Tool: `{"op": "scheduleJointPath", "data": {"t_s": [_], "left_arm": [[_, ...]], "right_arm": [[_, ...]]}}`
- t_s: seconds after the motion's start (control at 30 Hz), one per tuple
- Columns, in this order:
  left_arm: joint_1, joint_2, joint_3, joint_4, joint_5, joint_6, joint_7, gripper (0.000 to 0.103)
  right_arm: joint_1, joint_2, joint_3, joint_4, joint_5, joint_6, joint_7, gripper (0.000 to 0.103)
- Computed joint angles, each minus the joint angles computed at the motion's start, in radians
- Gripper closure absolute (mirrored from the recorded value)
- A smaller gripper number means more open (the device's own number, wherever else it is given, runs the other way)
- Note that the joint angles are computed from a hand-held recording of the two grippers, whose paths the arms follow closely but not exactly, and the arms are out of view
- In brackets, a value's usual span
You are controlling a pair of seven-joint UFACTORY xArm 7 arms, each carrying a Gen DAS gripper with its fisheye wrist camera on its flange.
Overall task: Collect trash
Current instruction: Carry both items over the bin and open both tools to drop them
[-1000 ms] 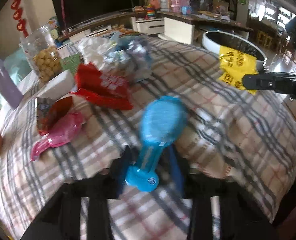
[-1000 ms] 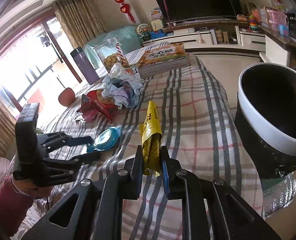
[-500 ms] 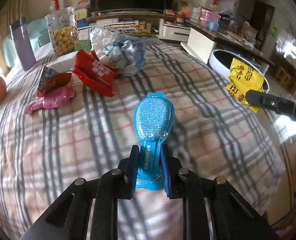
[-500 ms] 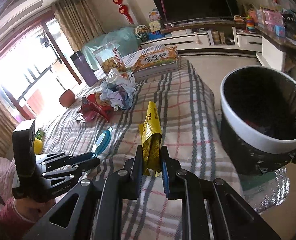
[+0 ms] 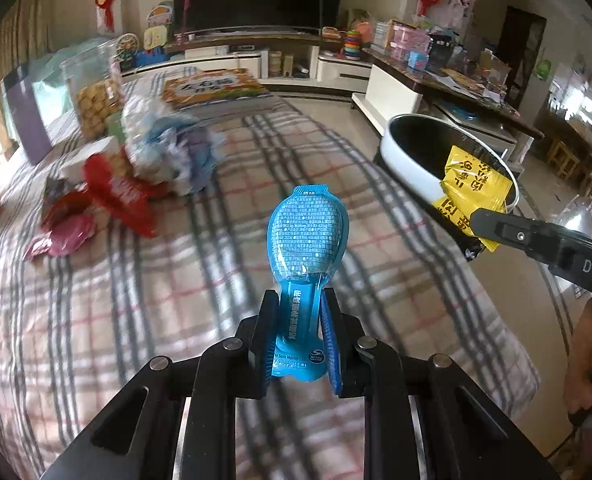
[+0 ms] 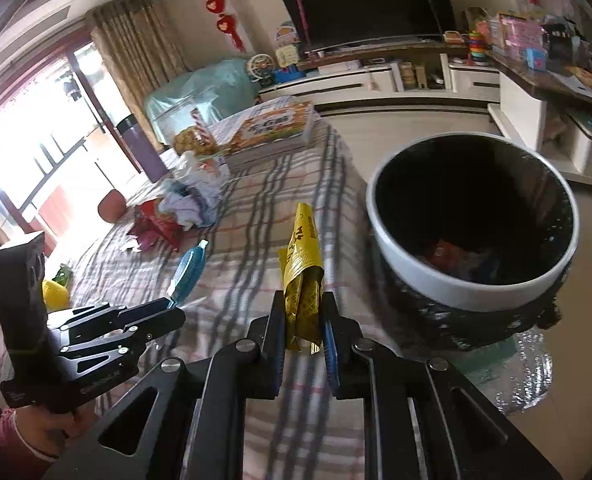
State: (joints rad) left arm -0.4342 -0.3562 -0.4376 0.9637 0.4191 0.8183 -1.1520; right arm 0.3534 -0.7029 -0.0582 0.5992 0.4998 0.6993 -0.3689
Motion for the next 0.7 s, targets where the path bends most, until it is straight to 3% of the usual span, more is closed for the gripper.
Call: {"op": "scheduleJointPath", "data": {"t_s": [0.27,0.7], "left_arm": [[-0.009,0.135,0.014,0.107,0.060,-0.034,0.022,0.084],[-0.094,0.316,0.099,0.266,0.132,-0.050,0.063,0.084]], "right_arm": [[-0.056,0.021,-0.022,0.031,-0.039,0.011,0.001,0.087],[-0.135,0.089,-0.061,0.096,-0.063,0.016,-0.022,0.087]]}}
